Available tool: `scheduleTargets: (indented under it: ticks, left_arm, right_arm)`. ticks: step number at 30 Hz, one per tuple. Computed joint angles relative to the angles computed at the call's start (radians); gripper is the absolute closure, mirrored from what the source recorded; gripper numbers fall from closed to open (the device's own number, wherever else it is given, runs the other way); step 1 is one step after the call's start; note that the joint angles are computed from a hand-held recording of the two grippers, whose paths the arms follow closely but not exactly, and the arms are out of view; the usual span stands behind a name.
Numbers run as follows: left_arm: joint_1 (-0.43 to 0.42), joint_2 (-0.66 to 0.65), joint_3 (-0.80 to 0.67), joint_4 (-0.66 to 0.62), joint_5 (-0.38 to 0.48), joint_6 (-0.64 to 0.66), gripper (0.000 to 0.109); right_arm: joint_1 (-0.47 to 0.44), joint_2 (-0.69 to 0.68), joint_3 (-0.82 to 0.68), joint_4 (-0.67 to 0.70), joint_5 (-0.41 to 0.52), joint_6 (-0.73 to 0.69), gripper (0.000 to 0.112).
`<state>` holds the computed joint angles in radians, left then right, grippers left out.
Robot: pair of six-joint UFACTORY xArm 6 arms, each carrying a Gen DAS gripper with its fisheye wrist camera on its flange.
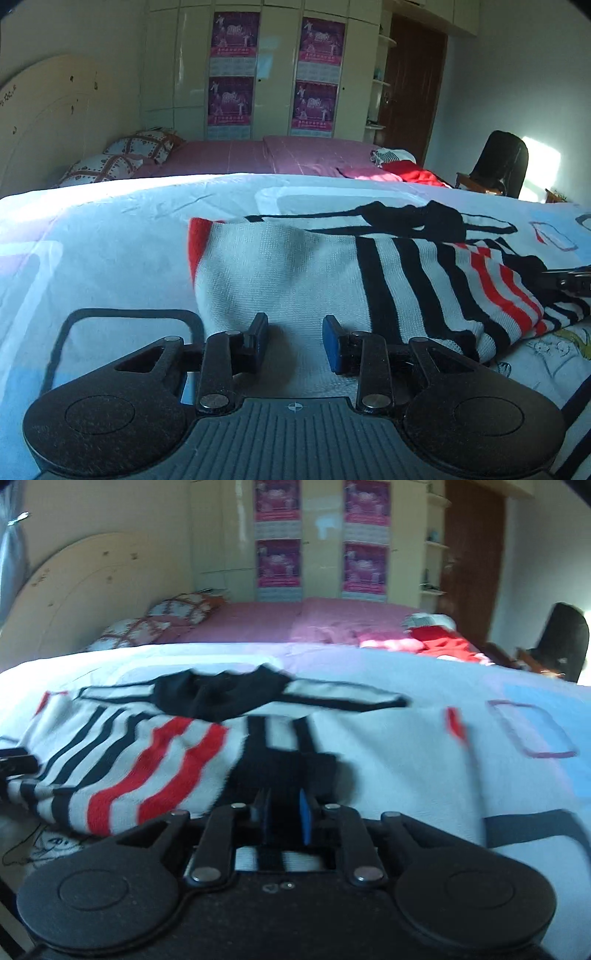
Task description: Fold small clothes
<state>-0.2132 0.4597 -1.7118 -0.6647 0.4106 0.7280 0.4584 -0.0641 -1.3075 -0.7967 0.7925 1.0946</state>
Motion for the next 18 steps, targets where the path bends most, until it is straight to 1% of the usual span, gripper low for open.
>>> scheduleTargets:
  ticks: [1, 2, 3, 5, 6, 7, 8, 9, 10, 12, 13, 15, 16, 17, 18]
  left_arm:
    - [0.004, -0.016, 0.022, 0.001, -0.028, 0.006, 0.076]
    - [0.012, -0.034, 0.041, -0.04, -0.032, 0.032, 0.076]
    - [0.022, -0.047, 0.052, -0.061, -0.025, 0.024, 0.076]
    - [0.033, -0.065, 0.081, -0.031, -0.017, -0.026, 0.076]
    - [0.034, -0.061, 0.088, 0.021, -0.015, -0.066, 0.075]
    - [0.032, -0.06, 0.103, 0.036, -0.032, -0.083, 0.068]
    - [0.03, -0.063, 0.115, 0.046, -0.053, -0.108, 0.065]
    - [0.032, -0.064, 0.113, 0.063, -0.047, -0.134, 0.065]
    - [0.033, -0.064, 0.111, 0.084, -0.045, -0.154, 0.065]
    - [0.03, -0.061, 0.112, 0.102, -0.048, -0.156, 0.065]
    - [0.03, -0.061, 0.112, 0.101, -0.049, -0.153, 0.065]
    - [0.028, -0.057, 0.11, 0.12, -0.052, -0.168, 0.062]
    - [0.029, -0.055, 0.109, 0.154, -0.057, -0.204, 0.055]
    - [0.032, -0.055, 0.101, 0.194, -0.046, -0.248, 0.055]
    - [0.029, -0.061, 0.098, 0.226, -0.051, -0.286, 0.055]
  right_arm:
    - [0.003, -0.024, 0.018, -0.045, 0.008, 0.05, 0.087]
    - [-0.005, -0.052, 0.048, -0.06, -0.01, 0.098, 0.081]
    - [-0.021, -0.071, 0.069, -0.035, -0.029, 0.123, 0.075]
    - [-0.062, -0.075, 0.097, 0.101, -0.088, 0.091, 0.074]
    - [-0.074, -0.068, 0.107, 0.141, -0.113, 0.076, 0.079]
    - [-0.071, -0.069, 0.109, 0.138, -0.12, 0.066, 0.091]
    - [-0.067, -0.067, 0.115, 0.119, -0.147, 0.073, 0.104]
    - [-0.063, -0.07, 0.114, 0.122, -0.154, 0.074, 0.105]
    - [-0.055, -0.08, 0.116, 0.09, -0.149, 0.1, 0.105]
    - [-0.038, -0.117, 0.132, 0.034, -0.132, 0.158, 0.105]
    - [-0.033, -0.132, 0.14, 0.038, -0.125, 0.16, 0.105]
    - [-0.024, -0.133, 0.146, 0.076, -0.088, 0.137, 0.105]
    - [-0.02, -0.113, 0.134, 0.093, -0.054, 0.116, 0.105]
    - [-0.022, -0.105, 0.139, 0.077, -0.06, 0.117, 0.105]
    - [-0.02, -0.102, 0.13, 0.057, -0.048, 0.12, 0.093]
